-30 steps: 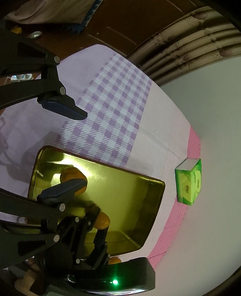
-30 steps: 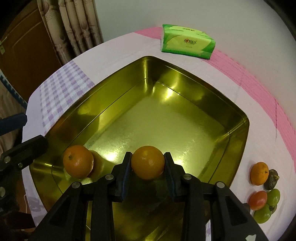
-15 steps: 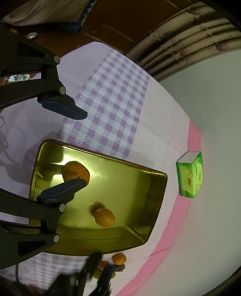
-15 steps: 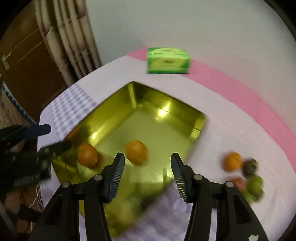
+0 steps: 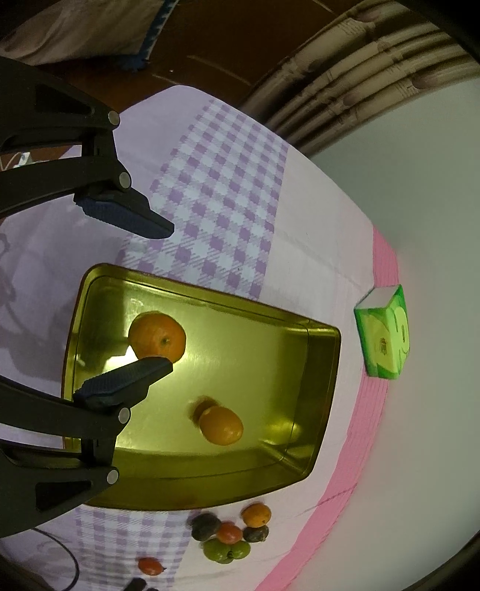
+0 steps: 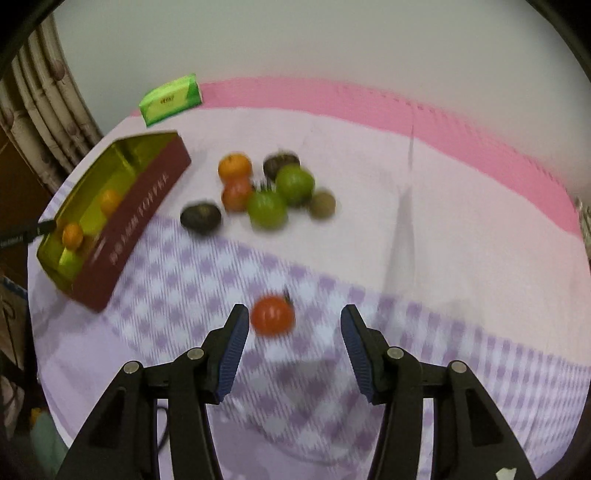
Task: Organize fruits
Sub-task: 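Grasp the red tomato on the cloth with the right gripper, then grasp the dark brown fruit with the left gripper while the right gripper holds the tomato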
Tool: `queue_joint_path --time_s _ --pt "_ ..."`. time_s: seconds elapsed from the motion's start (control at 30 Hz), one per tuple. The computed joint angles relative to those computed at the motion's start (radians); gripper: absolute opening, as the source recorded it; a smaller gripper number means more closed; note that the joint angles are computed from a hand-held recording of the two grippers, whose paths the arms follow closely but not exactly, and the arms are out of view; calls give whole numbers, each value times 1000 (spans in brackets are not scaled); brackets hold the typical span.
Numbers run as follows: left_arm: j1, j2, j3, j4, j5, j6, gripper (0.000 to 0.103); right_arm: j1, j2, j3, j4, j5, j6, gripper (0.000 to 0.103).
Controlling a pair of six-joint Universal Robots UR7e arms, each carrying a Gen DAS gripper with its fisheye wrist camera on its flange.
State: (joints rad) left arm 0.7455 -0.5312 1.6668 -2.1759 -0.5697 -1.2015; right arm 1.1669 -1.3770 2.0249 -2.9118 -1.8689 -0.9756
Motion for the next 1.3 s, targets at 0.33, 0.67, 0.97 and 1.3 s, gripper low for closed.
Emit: queue_joint_path --time_s 0.33,0.67,0.97,1.3 --pt "-16 51 -51 -50 -25 95 67 -3 64 7 -58 13 -4 42" --pt "-35 195 -247 -139 -87 312 67 -15 80 4 -66 49 -32 29" --pt "-27 358 -486 -164 -168 491 67 -50 141 -75 -263 83 13 29" --pt "16 470 -682 -91 -258 512 66 -74 193 -121 -357 118 -5 29"
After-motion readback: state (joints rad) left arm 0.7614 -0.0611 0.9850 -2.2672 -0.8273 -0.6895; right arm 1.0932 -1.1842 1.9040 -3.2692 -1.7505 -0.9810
